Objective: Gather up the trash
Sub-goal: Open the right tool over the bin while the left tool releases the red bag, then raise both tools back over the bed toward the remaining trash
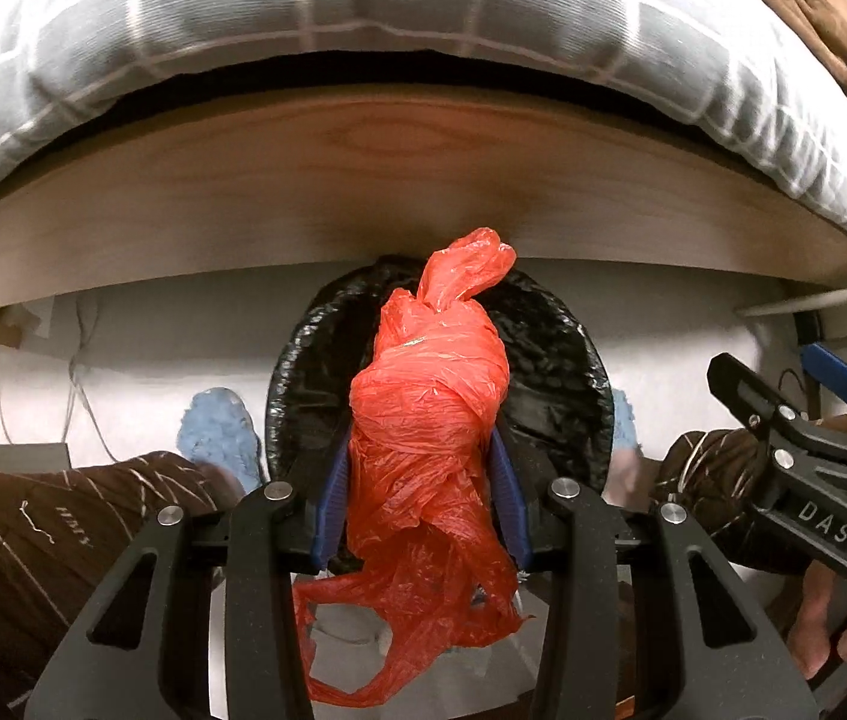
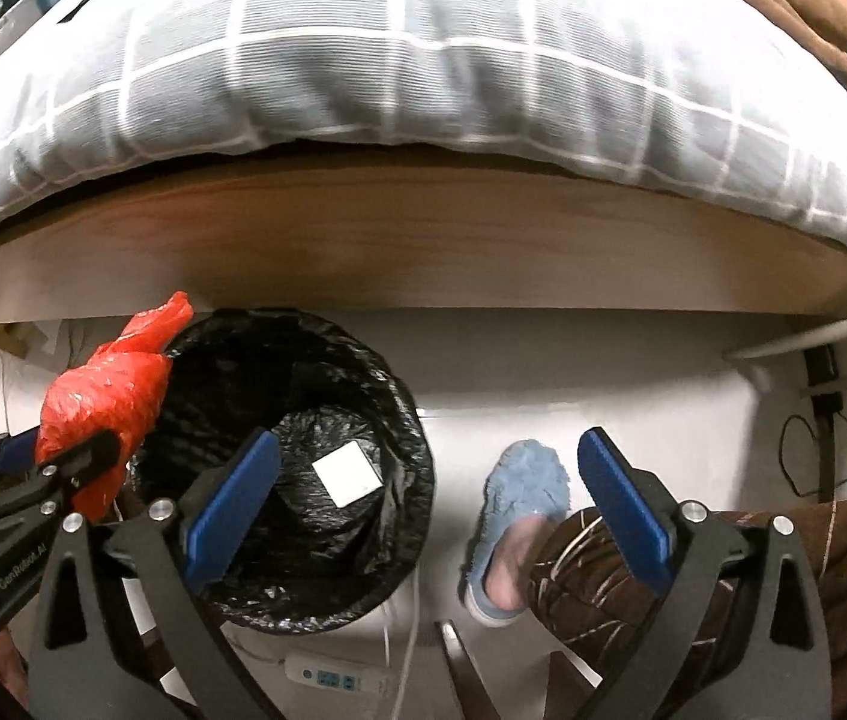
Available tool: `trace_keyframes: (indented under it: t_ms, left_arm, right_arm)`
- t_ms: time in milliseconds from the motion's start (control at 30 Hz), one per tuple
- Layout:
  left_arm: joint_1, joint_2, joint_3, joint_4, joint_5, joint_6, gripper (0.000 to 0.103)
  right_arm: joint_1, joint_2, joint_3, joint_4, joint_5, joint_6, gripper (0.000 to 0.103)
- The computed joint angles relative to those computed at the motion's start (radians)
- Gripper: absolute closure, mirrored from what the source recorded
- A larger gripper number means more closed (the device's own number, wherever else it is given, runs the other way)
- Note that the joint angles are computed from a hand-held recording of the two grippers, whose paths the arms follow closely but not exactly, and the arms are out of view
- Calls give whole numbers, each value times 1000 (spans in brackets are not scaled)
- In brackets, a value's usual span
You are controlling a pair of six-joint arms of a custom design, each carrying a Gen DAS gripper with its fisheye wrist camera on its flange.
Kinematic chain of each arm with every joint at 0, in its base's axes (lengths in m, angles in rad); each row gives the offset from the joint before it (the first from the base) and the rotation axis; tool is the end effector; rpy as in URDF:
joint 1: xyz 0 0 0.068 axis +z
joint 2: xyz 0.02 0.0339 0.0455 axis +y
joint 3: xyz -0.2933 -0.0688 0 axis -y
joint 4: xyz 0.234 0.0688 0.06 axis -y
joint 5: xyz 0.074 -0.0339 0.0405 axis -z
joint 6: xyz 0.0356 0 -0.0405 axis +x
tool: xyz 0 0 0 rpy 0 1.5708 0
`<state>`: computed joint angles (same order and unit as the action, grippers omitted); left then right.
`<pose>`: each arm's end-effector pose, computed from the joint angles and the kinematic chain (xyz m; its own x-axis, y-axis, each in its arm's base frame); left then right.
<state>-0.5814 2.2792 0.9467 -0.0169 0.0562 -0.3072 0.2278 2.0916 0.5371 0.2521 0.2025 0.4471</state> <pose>0.2901 -0.1930 0.0161 -0.9461 0.2604 -0.1927 0.2859 0.9509 -0.1186 0.2536 0.0514 0.0299 -0.9201 0.2214 -0.3230 0.2535 0.9655 -0.0602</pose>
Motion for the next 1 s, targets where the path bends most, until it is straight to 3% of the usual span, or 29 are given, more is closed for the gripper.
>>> trace_keyframes:
  t_ms: [300,400,733,1000]
  left_arm:
    - [-34,16,7,17,-11,11,62]
    - [-30,13,-11,40,-25,19,58]
    - [-29,-46,-68,114,-123,22,18]
    - [-30,-135,-116,165,-189,36,7]
  right_arm:
    - [-18,-10,-9,22,6,-2,8]
    - [-11,-22,-10,20,4,1,8]
    - [9,-90,-16,8,35,1,8]
    - [35,-197,-46,9,103,-30,8]
